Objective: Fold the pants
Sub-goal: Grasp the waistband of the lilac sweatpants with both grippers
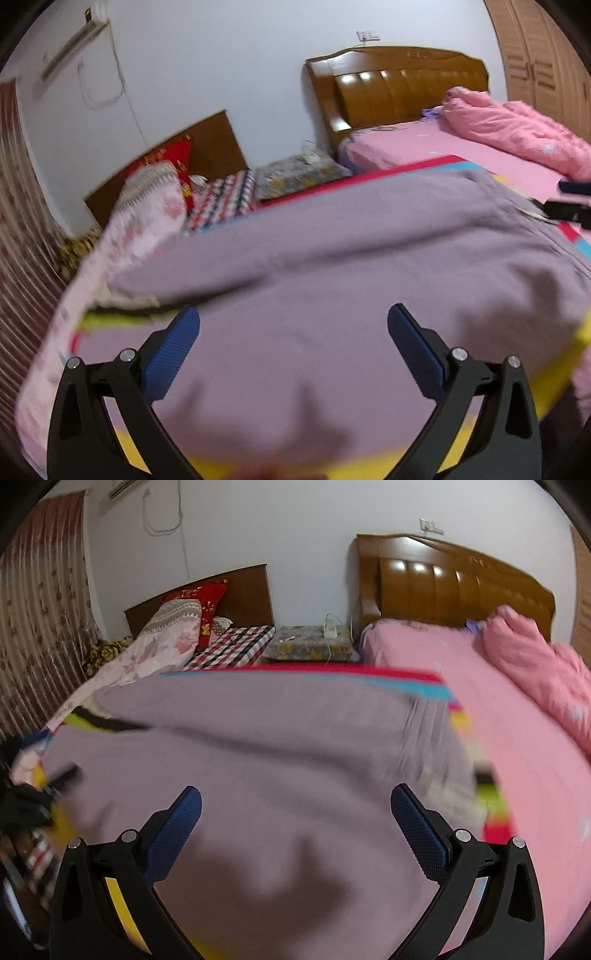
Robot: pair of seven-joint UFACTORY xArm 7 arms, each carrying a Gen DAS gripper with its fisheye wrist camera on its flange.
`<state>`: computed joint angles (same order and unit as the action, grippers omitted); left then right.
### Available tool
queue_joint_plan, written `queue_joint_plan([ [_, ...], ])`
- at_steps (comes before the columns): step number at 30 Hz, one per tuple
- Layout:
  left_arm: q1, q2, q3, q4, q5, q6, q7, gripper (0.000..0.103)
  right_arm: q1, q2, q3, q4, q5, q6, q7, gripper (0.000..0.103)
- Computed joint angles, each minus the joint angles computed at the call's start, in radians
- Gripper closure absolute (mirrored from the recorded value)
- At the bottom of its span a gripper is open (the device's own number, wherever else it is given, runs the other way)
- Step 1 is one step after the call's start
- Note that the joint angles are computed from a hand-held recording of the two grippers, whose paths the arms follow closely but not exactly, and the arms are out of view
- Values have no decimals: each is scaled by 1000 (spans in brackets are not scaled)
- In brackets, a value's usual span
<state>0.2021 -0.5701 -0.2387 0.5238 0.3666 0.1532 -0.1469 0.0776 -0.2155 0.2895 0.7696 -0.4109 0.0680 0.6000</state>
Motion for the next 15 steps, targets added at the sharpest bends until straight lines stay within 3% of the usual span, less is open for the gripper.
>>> queue_joint_plan([
  [1, 5, 77, 9, 74, -17, 23, 49, 1, -23, 59, -3, 65, 2, 15, -66, 4],
  [3, -95, 273, 107, 267, -178, 126, 245, 1, -29, 194, -24, 212, 101, 70, -275, 4],
  [5, -167, 443, 186, 463, -387, 272, 453, 1, -136, 365, 65, 401, 235, 167, -485, 4],
  [7, -88, 613, 128, 648, -588, 350, 662, 2, -109, 525, 28, 605, 388, 296, -679, 4],
  [8, -27, 662, 78, 704, -677, 383, 767, 2, -40, 579, -53, 688, 417, 339, -730, 4],
  [9, -5, 737, 68, 802, -769, 452, 872, 2, -4, 641, -97, 779, 458, 387, -810, 4],
  [10, -17, 791, 99, 869, -855, 510, 970, 2, 0, 695, -103, 854, 470, 423, -866, 4],
  [12, -93, 902, 206, 1032, -936, 667, 1063, 2, 48, 806, -173, 1023, 550, 527, -954, 4],
  [13, -81, 974, 201, 1132, -935, 738, 1098, 2, 53, 874, -184, 1125, 565, 583, -980, 5],
  [15, -148, 1062, 282, 1243, -931, 754, 1155, 2, 13, 995, -127, 1307, 524, 686, -992, 10],
])
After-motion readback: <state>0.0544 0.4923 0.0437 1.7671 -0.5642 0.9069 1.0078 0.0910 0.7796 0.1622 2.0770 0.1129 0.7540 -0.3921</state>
